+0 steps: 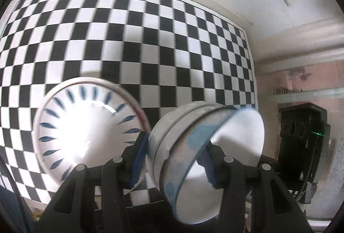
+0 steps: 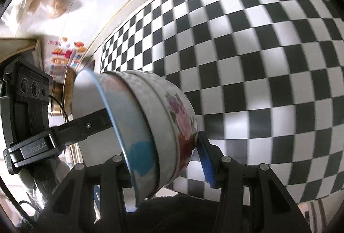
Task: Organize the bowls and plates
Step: 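Carry the bowl with both grippers over the blue-leaf plate stack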
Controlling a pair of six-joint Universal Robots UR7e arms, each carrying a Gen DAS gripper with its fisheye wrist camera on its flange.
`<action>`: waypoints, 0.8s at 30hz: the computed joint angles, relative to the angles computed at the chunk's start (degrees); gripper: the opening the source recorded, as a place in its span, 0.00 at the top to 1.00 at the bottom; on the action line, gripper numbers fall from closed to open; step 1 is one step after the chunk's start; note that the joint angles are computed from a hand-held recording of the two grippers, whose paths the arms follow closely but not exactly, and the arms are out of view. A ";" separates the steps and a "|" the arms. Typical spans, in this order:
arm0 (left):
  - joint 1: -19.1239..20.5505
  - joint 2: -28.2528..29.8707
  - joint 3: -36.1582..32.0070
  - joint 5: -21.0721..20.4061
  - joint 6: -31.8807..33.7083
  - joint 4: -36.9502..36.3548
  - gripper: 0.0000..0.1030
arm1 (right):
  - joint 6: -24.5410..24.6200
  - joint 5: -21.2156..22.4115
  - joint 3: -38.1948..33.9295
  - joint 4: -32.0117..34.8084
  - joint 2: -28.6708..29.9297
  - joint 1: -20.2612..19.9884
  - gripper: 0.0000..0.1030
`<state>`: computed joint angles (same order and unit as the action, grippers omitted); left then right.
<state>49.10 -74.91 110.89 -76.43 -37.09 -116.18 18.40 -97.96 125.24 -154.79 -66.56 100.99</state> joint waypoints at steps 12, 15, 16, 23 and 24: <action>7.03 -6.65 4.59 2.42 -9.87 1.82 0.58 | 6.42 2.79 -6.81 3.61 11.79 1.51 0.59; 7.51 -7.79 4.80 3.78 -9.84 2.33 0.58 | 4.36 3.49 -9.90 7.02 14.26 1.45 0.59; 7.84 -8.13 4.84 4.22 -10.43 2.46 0.58 | 3.50 3.36 -11.00 8.09 15.01 1.78 0.59; 9.87 -10.59 6.00 4.79 -11.28 2.65 0.58 | -0.22 1.67 -17.70 14.70 20.15 3.89 0.59; 10.04 -11.06 6.16 5.11 -11.11 2.84 0.58 | -0.11 1.44 -18.29 15.05 20.68 4.14 0.59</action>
